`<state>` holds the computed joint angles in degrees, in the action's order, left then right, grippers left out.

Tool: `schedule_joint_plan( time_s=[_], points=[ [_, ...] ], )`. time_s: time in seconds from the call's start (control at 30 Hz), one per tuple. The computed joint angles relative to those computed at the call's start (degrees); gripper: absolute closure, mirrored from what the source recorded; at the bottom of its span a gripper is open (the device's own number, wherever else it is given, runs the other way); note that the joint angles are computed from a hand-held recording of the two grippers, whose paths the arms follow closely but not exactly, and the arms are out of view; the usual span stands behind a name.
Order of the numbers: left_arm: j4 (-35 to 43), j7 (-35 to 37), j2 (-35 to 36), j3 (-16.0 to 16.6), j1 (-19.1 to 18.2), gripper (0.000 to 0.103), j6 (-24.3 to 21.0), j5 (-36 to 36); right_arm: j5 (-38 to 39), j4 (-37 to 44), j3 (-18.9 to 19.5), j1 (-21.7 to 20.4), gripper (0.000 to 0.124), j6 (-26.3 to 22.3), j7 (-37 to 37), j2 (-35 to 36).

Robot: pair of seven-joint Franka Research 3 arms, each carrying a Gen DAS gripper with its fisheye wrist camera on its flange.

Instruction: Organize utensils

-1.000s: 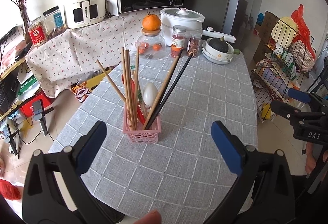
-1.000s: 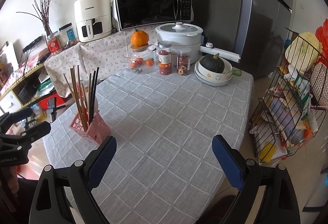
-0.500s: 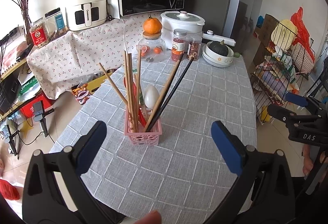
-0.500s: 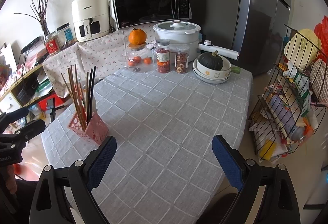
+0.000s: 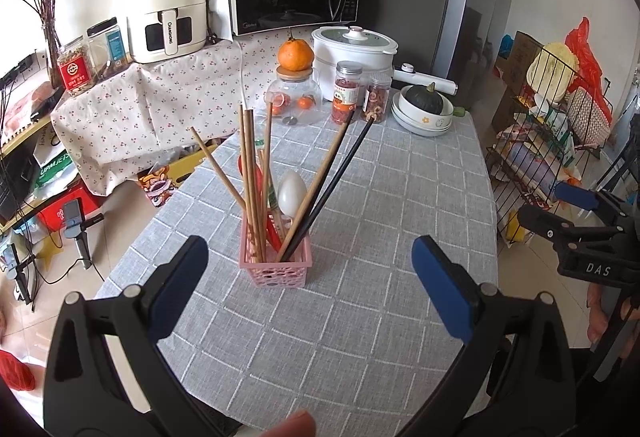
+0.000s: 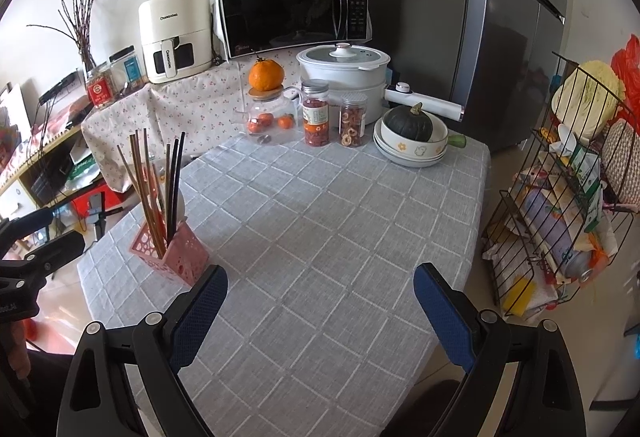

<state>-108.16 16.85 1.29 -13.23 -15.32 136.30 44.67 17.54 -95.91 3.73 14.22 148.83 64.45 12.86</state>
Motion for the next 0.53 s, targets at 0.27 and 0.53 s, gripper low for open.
schedule_joint_plan(
  time_s=[0.27,0.53],
  points=[
    [0.0,-0.2,0.0,0.0,0.0,0.002,0.1,-0.6,-0.3,0.0,-0.2,0.1,0.028,0.2,0.5,0.1],
    [-0.3,-0.1,0.0,0.1,0.1,0.002,-0.2,-0.7,-0.7,-0.1,-0.2,0.2,0.028,0.2,0.9,0.2]
  ],
)
